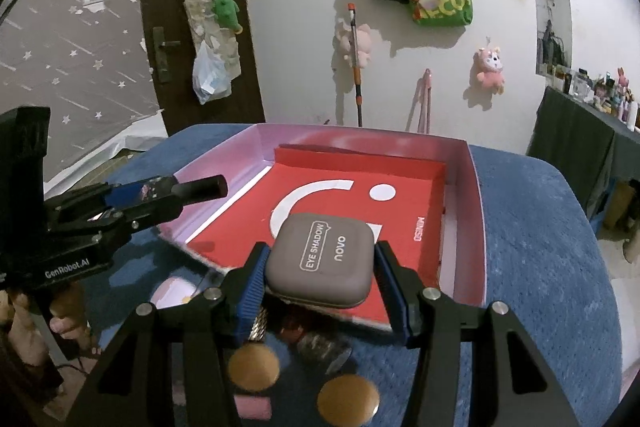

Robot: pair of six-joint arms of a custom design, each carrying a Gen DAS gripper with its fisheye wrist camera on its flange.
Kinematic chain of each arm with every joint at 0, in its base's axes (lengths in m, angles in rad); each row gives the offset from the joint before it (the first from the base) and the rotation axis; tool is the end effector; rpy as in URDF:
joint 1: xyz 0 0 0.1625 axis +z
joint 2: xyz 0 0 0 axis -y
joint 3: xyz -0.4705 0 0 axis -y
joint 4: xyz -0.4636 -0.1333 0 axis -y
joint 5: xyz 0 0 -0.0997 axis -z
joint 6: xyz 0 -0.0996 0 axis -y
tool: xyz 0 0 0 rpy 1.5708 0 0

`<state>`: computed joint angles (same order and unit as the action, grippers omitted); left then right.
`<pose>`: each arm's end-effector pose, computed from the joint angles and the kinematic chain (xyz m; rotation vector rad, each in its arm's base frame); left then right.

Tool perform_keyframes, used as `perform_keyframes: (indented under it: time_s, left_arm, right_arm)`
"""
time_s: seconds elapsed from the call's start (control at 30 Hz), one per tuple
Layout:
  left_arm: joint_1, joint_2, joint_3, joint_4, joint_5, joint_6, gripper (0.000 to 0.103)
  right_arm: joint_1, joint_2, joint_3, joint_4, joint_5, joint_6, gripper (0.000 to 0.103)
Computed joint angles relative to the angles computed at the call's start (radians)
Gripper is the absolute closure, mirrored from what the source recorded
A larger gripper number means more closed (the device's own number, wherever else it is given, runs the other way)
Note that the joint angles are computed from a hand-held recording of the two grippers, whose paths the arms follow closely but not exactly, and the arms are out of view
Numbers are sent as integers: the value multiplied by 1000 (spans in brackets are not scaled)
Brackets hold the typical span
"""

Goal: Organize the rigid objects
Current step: 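Lift and carry both held items over the red-based box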

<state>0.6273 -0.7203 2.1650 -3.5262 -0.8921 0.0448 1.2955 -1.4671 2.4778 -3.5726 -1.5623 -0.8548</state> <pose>-0.3197 -0.4736 -0.0060 1.0100 2.3739 -0.9980 0.0114 -0.4531 0.2666 0.6891 -2.2920 1.0981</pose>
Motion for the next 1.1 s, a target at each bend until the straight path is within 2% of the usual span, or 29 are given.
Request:
perform_keyframes:
  time_s: [0.27,0.63,0.9,1.1]
  left_arm:
    - [67,23,-100,144,-18,-27,60]
    - [117,57,-204,355,-20,-97,60]
    - [142,66,-248,486,-26,-155,60]
    - [150,66,-259,527,-29,-179,60]
  right_arm:
    - [55,85,-123,64,-127,39,47]
    - [82,170,-260,190,-285,118,47]
    - [93,202,-307,274,-354,143,47]
    - [94,221,-328,323,-397,164,47]
